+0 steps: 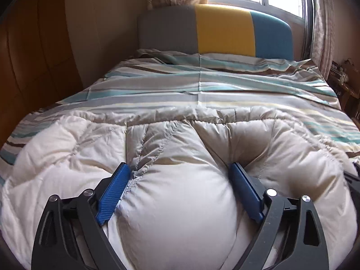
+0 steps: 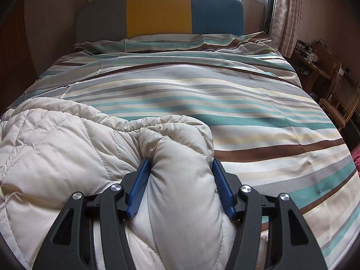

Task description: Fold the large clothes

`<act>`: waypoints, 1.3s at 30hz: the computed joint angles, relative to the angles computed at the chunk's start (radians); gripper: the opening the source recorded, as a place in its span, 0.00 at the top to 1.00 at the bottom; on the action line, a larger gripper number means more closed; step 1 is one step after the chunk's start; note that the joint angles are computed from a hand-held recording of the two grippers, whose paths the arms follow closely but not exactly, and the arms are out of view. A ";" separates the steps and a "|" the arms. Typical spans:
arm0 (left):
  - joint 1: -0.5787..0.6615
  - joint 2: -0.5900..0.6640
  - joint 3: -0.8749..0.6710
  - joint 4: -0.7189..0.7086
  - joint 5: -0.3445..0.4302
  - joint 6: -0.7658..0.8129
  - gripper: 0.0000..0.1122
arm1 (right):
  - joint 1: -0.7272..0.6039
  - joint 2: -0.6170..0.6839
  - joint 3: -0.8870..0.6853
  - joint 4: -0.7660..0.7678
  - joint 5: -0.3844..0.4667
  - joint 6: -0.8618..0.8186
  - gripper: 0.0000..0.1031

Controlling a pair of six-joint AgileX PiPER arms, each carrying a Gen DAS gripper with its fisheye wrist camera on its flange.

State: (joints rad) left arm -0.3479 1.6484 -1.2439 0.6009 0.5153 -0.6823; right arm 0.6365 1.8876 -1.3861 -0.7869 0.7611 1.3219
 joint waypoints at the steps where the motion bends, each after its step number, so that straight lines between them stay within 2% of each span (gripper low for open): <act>1: -0.001 0.008 -0.001 0.007 -0.001 -0.004 0.18 | 0.001 -0.002 0.003 -0.005 -0.002 0.005 0.45; 3: -0.001 0.019 0.000 0.010 -0.007 -0.006 0.18 | 0.005 -0.014 0.020 -0.032 -0.006 0.040 0.45; 8: 0.007 0.030 0.004 0.010 -0.020 0.001 0.17 | 0.074 -0.103 0.139 -0.288 -0.015 0.292 0.43; 9: 0.004 0.017 0.019 0.018 -0.021 -0.009 0.17 | 0.086 -0.115 0.146 -0.313 -0.013 0.309 0.39; 12: 0.003 0.015 0.025 0.028 -0.025 -0.014 0.17 | 0.128 -0.151 0.141 -0.342 0.012 0.289 0.38; 15: 0.006 0.018 0.025 0.028 -0.030 -0.014 0.17 | 0.182 -0.165 0.102 -0.312 0.078 0.227 0.38; 20: 0.000 0.009 0.024 0.026 -0.014 -0.014 0.17 | 0.229 -0.145 0.003 -0.157 0.120 0.150 0.39; 22: -0.006 0.009 0.008 0.009 0.014 0.008 0.17 | 0.235 -0.138 -0.017 -0.126 0.097 0.148 0.39; 25: 0.012 -0.007 -0.018 -0.112 0.047 0.117 0.17 | 0.245 -0.109 -0.057 -0.112 0.046 0.110 0.39; 28: 0.048 -0.032 -0.015 -0.234 0.033 0.234 0.17 | 0.232 -0.060 -0.107 -0.068 -0.008 0.041 0.39; 30: 0.075 -0.043 0.000 -0.302 0.004 0.288 0.15 | 0.220 -0.008 -0.156 -0.030 0.010 -0.011 0.39; 33: 0.107 -0.028 0.004 -0.411 -0.021 0.378 0.11 | 0.188 0.030 -0.150 0.012 -0.021 -0.020 0.34; 35: 0.107 -0.019 0.012 -0.413 -0.040 0.380 0.11 | 0.176 0.035 -0.129 0.011 -0.051 -0.001 0.33; 39: 0.079 0.011 0.014 -0.283 -0.056 0.252 0.11 | 0.158 0.051 -0.095 -0.027 -0.104 0.067 0.33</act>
State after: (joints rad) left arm -0.2687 1.6591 -1.2300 0.3176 0.4588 -0.4298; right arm 0.7944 1.9387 -1.4807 -0.8142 0.6567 1.3892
